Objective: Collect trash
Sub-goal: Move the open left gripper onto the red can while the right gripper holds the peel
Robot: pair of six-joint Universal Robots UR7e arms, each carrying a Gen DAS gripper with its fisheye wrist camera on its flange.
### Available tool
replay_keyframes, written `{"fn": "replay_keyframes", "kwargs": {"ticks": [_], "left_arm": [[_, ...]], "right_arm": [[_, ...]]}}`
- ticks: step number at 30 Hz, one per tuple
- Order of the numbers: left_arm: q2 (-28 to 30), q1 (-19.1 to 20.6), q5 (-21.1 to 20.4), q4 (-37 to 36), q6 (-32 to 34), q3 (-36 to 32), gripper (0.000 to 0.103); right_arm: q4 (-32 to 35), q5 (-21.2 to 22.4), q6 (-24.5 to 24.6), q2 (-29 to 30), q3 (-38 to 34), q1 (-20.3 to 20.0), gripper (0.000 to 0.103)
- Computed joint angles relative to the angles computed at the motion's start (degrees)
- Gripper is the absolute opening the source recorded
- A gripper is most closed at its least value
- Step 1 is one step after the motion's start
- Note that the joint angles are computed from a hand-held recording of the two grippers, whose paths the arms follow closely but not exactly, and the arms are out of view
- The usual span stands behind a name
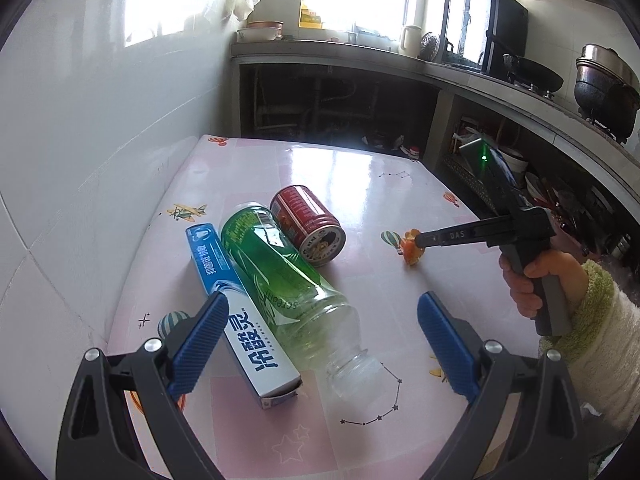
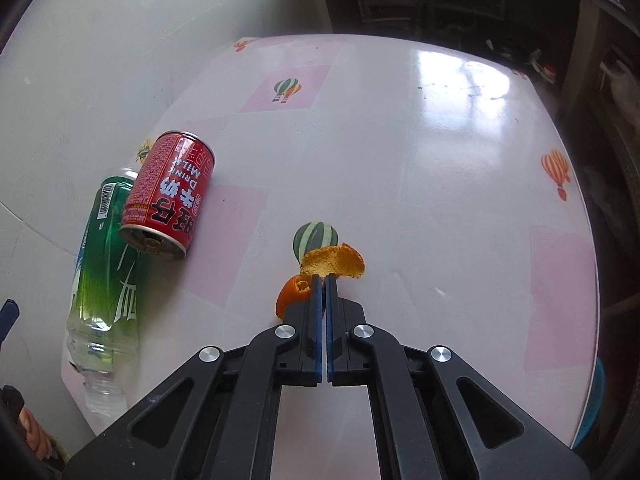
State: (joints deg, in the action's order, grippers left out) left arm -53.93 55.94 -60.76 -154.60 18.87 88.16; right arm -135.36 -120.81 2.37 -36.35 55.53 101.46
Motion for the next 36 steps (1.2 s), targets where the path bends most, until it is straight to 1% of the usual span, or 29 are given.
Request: {"fn": "replay_keyframes", "kwargs": {"ticks": [3,12,18,22,25,27,31,33,36], "left_arm": [[-0.16,0.02,0.20,0.04,0.00,0.22,0.093],[0.22,-0.19,-0.18,1.07,-0.41,-0.08,0.093],[1.40,-0.50,-0.72,1.87,0.73,-1.32,0.093],[3.37,-0.72,-0.53,3.27,1.33,-3.93,0.093],[6.16,-0.82,0.06,5.26,1.46,-8.07,0.093],[8.23,-0.60,-0.86,7.71,1.14,-11.73,0.093],[14.46,0.19,-1.50,15.07,-0.58,-22.93,0.093],[18.11,0.28,1.01,18.43,-0.72,-28.90,0.093],[24.95,0.62,4.68,24.56,1.56,-40.11,0.093]], "right_arm": [[-2.93,1.66,1.56,-3.60,5.48,-0.15,0.000],[-8.74,7.83,8.34,-11.41,17.51,-0.71,0.000],[-13.21,9.10,10.48,-16.49,26.33,-0.16,0.000],[-15.21,9.54,11.89,-18.85,30.69,0.05,0.000],[-16.13,9.91,12.75,-20.06,32.88,-0.08,0.000],[-16.70,9.59,12.84,-20.48,33.68,-0.10,0.000],[-18.02,10.46,12.84,-21.49,34.98,-0.50,0.000],[-18.41,10.82,12.73,-21.89,35.35,-0.67,0.000],[-19.01,11.50,12.51,-22.57,36.02,-0.95,0.000]]}}
